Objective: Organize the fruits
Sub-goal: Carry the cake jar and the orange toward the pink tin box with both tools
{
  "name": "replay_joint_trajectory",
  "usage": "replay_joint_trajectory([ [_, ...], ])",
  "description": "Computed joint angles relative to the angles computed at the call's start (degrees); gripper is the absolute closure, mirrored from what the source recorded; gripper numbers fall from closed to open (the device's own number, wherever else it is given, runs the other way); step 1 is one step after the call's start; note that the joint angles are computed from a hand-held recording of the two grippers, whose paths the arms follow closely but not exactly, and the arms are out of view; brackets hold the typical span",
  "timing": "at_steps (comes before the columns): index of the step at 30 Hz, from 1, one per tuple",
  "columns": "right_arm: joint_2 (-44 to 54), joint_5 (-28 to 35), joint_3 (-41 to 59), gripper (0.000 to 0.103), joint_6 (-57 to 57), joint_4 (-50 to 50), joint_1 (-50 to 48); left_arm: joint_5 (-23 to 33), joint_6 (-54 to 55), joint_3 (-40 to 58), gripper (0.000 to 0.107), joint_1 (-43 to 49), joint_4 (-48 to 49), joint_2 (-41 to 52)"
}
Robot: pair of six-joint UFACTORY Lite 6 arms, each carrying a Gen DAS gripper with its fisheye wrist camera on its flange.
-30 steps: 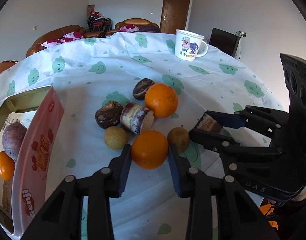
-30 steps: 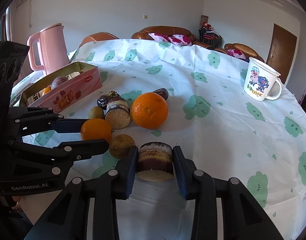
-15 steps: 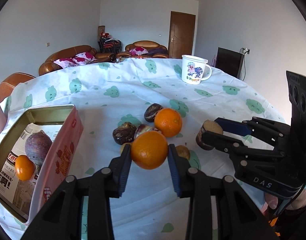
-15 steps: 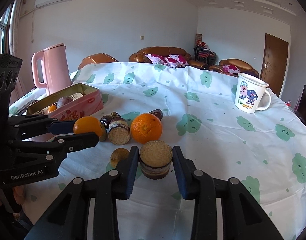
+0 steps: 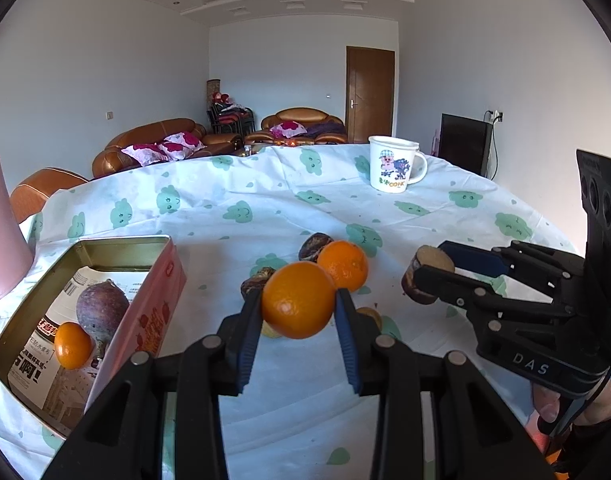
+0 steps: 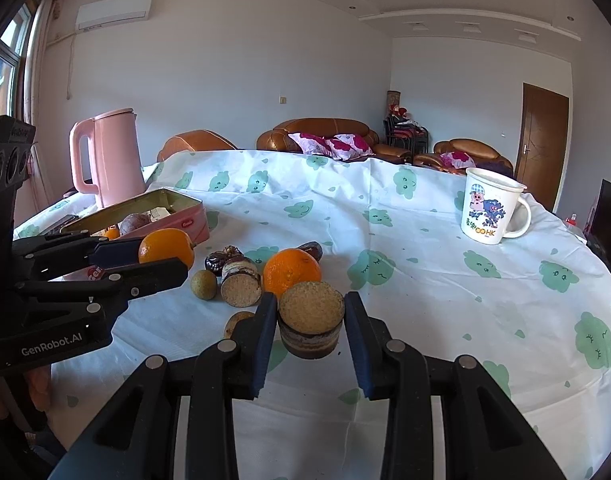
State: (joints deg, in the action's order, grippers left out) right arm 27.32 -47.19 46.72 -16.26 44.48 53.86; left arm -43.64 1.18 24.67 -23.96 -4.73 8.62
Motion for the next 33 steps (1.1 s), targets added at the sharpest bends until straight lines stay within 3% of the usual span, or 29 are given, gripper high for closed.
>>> replay_joint_trajectory([
  [33,-0.73,-9.58,-4.16,0.067,3.20,-0.66,3.01,-10.70,5.37,-6.03,0.069,-5.16,-9.60,-3.16],
])
